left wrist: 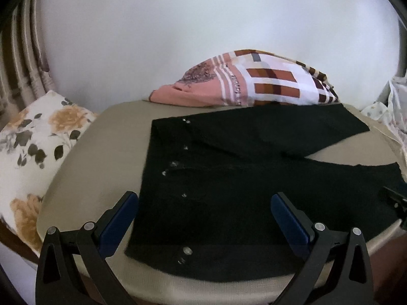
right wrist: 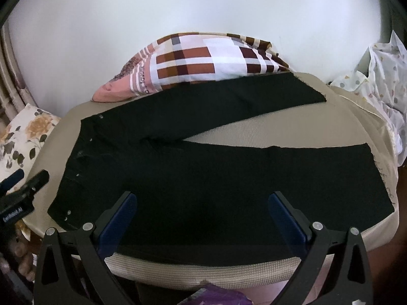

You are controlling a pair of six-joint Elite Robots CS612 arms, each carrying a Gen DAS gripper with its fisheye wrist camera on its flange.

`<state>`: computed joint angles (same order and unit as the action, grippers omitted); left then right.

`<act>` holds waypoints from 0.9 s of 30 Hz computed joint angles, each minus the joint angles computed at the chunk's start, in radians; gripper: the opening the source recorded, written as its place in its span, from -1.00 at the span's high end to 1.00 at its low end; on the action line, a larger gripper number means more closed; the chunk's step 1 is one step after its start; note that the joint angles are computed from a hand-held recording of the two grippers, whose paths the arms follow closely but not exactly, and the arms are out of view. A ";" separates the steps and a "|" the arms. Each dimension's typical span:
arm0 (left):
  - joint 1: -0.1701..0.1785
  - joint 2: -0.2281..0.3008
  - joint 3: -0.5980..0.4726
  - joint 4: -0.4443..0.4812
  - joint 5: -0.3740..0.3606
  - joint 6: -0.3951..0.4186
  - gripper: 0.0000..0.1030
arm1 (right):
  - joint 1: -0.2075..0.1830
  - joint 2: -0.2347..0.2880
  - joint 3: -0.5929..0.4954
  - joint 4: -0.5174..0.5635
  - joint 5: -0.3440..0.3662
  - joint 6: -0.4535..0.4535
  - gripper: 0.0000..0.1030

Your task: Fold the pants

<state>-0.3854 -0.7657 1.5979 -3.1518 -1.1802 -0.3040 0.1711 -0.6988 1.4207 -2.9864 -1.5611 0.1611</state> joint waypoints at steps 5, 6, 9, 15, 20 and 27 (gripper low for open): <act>0.082 0.018 -0.081 0.168 -0.186 -0.004 -0.89 | -0.005 0.015 -0.024 0.040 0.001 0.012 -0.99; 0.096 0.026 -0.111 0.222 -0.169 -0.018 -0.89 | -0.006 0.019 -0.032 0.050 0.003 0.016 -0.99; 0.127 0.063 -0.189 0.273 -0.127 0.013 -0.88 | -0.007 0.033 -0.056 0.082 0.005 0.018 -0.99; 0.207 0.182 -0.399 0.364 -0.286 0.146 -0.75 | -0.006 0.064 -0.112 0.159 0.003 0.016 -0.99; 0.258 0.303 -0.615 0.496 -0.424 0.168 -0.73 | -0.002 0.084 -0.156 0.216 -0.022 0.023 -0.99; 0.275 0.423 -0.829 0.578 -0.431 0.248 -0.58 | 0.004 0.116 -0.219 0.311 -0.047 0.021 -0.99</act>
